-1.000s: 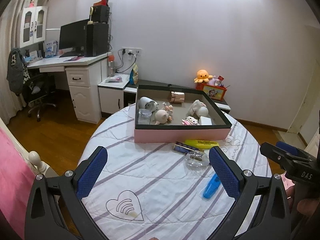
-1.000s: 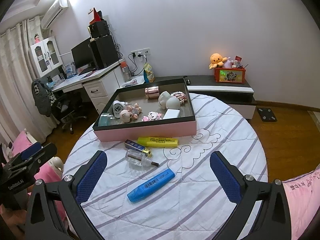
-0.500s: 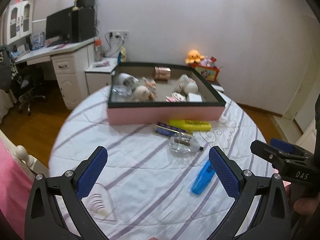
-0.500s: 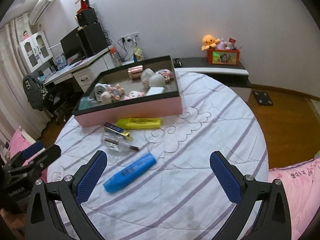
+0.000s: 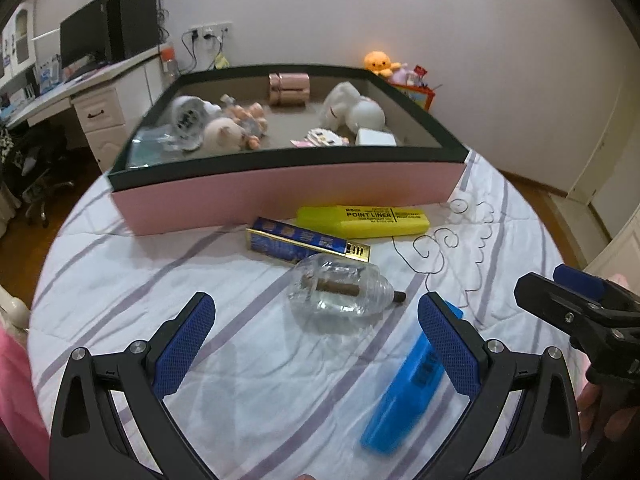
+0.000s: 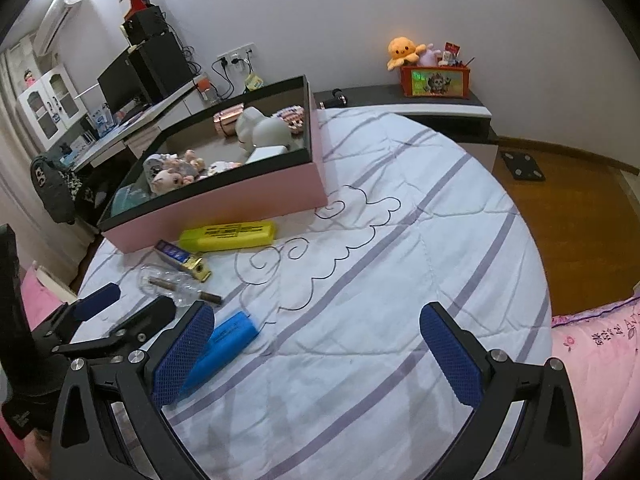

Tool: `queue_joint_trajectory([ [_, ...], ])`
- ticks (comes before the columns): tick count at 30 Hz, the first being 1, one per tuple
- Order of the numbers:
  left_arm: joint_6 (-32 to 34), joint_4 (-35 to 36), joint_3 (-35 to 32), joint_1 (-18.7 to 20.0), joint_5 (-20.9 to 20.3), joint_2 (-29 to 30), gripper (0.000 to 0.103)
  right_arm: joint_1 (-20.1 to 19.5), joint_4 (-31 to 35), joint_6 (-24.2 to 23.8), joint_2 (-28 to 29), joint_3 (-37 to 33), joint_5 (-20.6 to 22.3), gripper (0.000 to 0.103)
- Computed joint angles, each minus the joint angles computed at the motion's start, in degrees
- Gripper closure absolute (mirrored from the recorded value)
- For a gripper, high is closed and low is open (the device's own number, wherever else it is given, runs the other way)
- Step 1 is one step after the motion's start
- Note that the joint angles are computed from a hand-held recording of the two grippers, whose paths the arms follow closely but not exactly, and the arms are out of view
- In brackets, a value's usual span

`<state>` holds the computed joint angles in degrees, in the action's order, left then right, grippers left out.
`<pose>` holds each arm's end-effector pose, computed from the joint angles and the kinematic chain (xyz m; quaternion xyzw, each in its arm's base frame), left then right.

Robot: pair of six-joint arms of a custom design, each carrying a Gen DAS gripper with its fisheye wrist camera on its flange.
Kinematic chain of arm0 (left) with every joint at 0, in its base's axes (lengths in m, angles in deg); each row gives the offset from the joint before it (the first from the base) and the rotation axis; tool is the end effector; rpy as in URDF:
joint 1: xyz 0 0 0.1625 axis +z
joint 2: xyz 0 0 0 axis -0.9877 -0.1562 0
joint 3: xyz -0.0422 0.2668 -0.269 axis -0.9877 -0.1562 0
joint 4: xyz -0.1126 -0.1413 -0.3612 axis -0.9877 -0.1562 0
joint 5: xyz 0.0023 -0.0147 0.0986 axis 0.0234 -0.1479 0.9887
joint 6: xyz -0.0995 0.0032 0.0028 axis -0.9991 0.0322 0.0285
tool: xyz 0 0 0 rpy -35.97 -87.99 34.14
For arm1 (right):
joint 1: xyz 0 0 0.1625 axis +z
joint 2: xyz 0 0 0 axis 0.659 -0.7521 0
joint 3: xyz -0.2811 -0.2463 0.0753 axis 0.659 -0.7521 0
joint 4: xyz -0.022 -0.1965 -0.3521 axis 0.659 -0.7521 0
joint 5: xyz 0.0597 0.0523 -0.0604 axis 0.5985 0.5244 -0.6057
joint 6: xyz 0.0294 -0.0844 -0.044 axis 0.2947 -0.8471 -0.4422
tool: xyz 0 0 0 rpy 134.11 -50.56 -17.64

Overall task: Organize rigid objects
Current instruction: 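Grasp the clear glass bottle with the left gripper, then grasp the yellow Point Liner highlighter with the right gripper while the left holds the bottle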

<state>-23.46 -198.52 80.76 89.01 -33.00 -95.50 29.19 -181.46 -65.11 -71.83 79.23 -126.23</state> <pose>-0.2001 -0.2351 -0.0436 -0.0025 0.8553 -0.3757 0.3567 0.0272 -0.3084 0.1400 0.2728 -0.9232 0.2050 0.1769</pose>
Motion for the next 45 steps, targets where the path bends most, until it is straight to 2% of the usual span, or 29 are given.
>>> queue_joint_trajectory([
  [6,6.13,-5.61,-1.83,6.44,0.78,4.17,0.002,0.61,0.09,1.16,2.98,-2.34,-0.99,0.000],
  [7,6.10,-6.31,-1.44,6.31,1.24,4.11,0.003,0.77,0.00,1.34,3.42,-2.65,-1.13,0.000],
  [9,6.64,-9.17,0.06,5.60,2.01,3.66,0.021,1.14,-0.08,1.78,4.24,-3.23,-1.45,0.000],
  [12,6.44,-10.78,2.11,5.04,2.37,2.19,0.041,2.18,-0.70,2.19,6.14,-3.87,-2.19,0.000],
  [18,6.53,-13.98,4.95,3.82,2.01,0.81,0.041,4.67,-2.49,2.90,9.93,-4.55,-3.61,0.000],
  [21,4.66,-12.84,5.99,2.46,1.40,-0.53,0.041,6.07,-3.60,3.39,12.07,-5.27,-4.75,0.000],
  [29,-7.90,-0.78,11.41,-4.20,-2.72,-9.63,0.041,10.94,-7.35,5.81,21.24,-9.41,-8.70,0.000],
  [33,-12.99,4.10,13.79,-6.56,-4.67,-13.70,0.041,12.67,-11.51,6.80,26.05,-11.35,-11.06,0.000],
  [38,-15.58,3.89,15.83,-8.60,-6.01,-14.29,0.041,14.22,-11.78,8.34,27.62,-12.45,-11.83,0.000],
  [43,-16.06,2.82,16.06,-9.44,-6.15,-13.22,0.041,17.48,-17.38,4.63,33.30,-13.18,-16.43,0.000],
  [45,-16.31,2.62,16.32,-9.83,-6.25,-13.38,0.041,17.74,-17.68,3.62,33.66,-13.06,-16.24,0.000],
])
